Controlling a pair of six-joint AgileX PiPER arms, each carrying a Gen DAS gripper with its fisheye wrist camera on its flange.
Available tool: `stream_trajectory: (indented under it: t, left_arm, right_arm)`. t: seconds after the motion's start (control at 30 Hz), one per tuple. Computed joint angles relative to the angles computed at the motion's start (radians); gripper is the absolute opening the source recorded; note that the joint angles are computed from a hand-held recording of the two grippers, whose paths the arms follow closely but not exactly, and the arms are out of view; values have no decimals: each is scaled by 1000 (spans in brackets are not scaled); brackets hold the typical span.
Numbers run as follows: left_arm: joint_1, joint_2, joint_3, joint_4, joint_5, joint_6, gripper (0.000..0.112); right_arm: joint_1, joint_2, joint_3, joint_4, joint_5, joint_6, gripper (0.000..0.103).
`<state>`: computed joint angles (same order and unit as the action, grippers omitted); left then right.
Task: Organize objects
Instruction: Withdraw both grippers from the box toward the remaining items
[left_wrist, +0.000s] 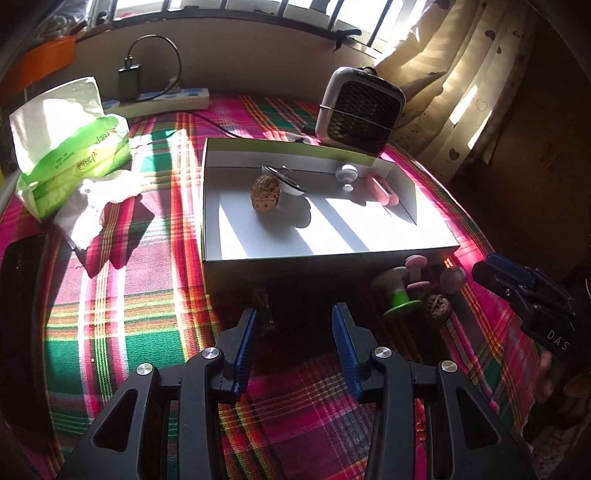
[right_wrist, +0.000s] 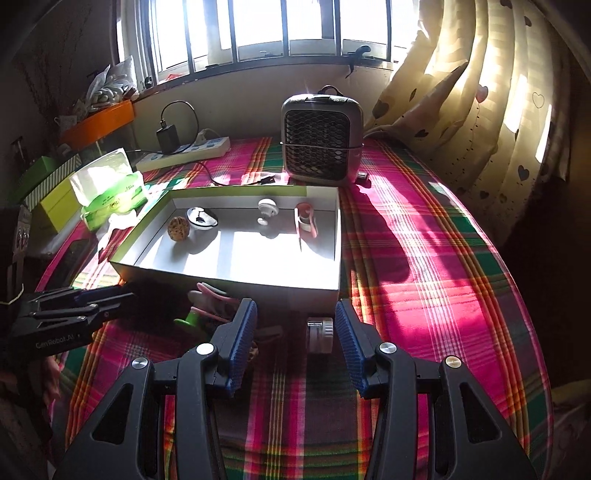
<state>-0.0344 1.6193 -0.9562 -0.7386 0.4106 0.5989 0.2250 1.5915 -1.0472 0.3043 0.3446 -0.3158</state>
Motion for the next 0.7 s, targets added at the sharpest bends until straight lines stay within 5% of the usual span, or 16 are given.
stream_trajectory:
  t: [0.7]
  left_arm:
    - [-74,-88,105,11,-32,49,39]
  right_arm:
    - [0,-1,61,133,21,-130,46]
